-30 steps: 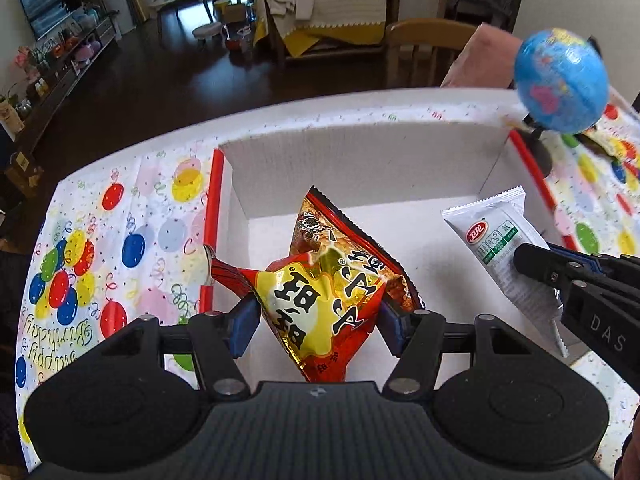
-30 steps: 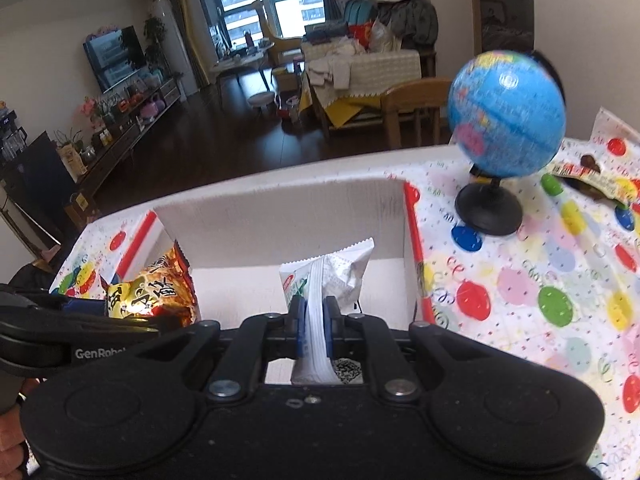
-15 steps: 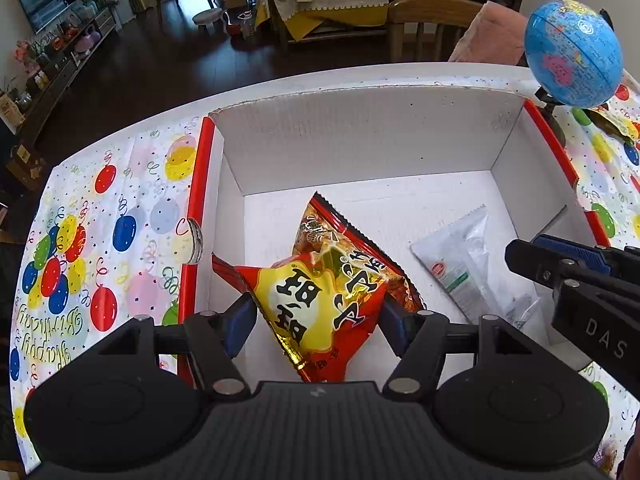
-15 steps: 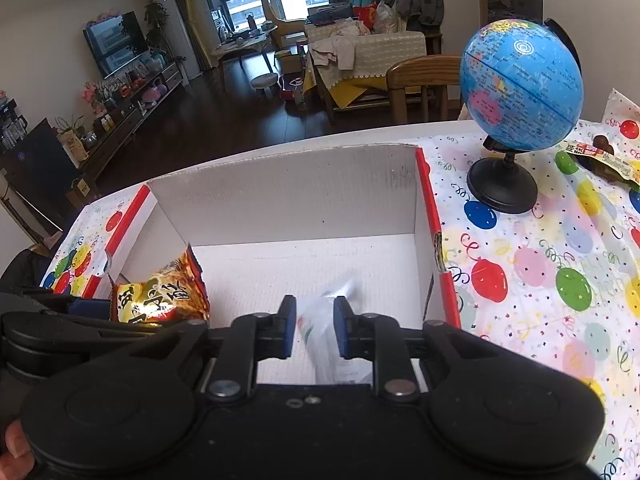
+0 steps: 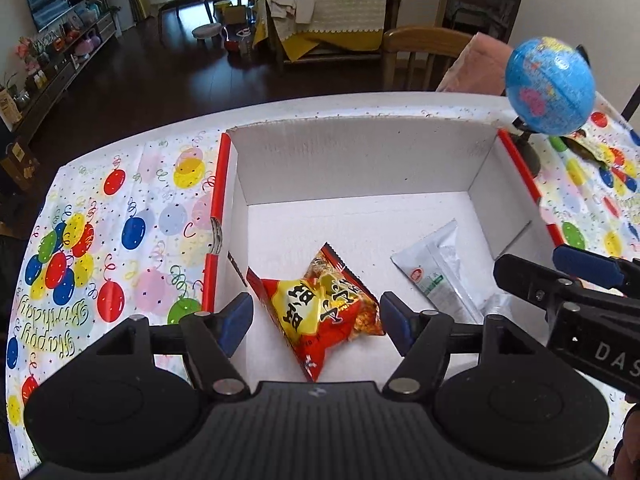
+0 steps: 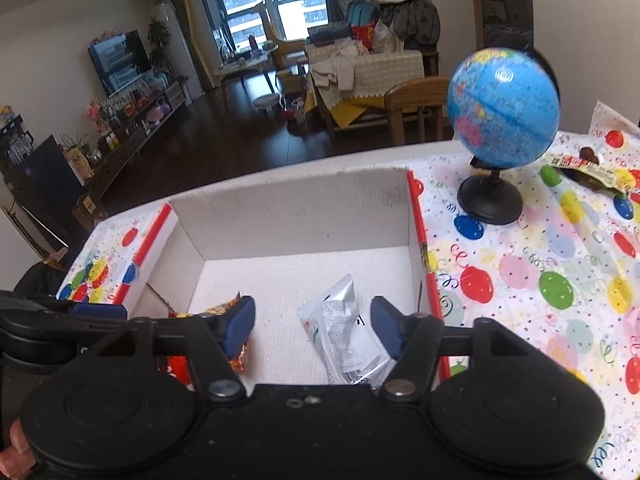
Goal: Organize snacks
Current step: 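Carry both packets into the red box and open both tools, then move left tool to the blue cookie packet and grasp it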
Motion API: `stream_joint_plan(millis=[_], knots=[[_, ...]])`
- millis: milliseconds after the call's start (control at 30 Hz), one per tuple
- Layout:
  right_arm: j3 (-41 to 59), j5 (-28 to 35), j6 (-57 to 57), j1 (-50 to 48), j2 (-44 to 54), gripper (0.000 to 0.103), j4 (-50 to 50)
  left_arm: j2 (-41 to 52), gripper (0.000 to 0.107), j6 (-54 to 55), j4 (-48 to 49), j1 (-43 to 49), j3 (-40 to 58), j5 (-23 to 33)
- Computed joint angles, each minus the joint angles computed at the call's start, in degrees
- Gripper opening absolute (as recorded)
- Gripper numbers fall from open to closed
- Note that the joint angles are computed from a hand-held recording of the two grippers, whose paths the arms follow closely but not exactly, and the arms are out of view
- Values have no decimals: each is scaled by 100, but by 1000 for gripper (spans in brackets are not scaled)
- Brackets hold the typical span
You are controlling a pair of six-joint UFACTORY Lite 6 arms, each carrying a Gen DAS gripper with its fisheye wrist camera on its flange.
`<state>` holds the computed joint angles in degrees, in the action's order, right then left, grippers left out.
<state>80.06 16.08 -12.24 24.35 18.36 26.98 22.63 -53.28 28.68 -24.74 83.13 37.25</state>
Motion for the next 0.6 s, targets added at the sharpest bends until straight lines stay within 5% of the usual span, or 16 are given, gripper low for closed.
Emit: stream_joint_plan(millis=[300, 600], knots=[[-933, -222, 380, 127, -1132, 83, -290, -1169, 80, -313, 120, -285, -947, -86], [-1783, -340, 2043, 489, -2317, 94, -1794, -2508, 87, -580, 282, -717, -1933, -41]])
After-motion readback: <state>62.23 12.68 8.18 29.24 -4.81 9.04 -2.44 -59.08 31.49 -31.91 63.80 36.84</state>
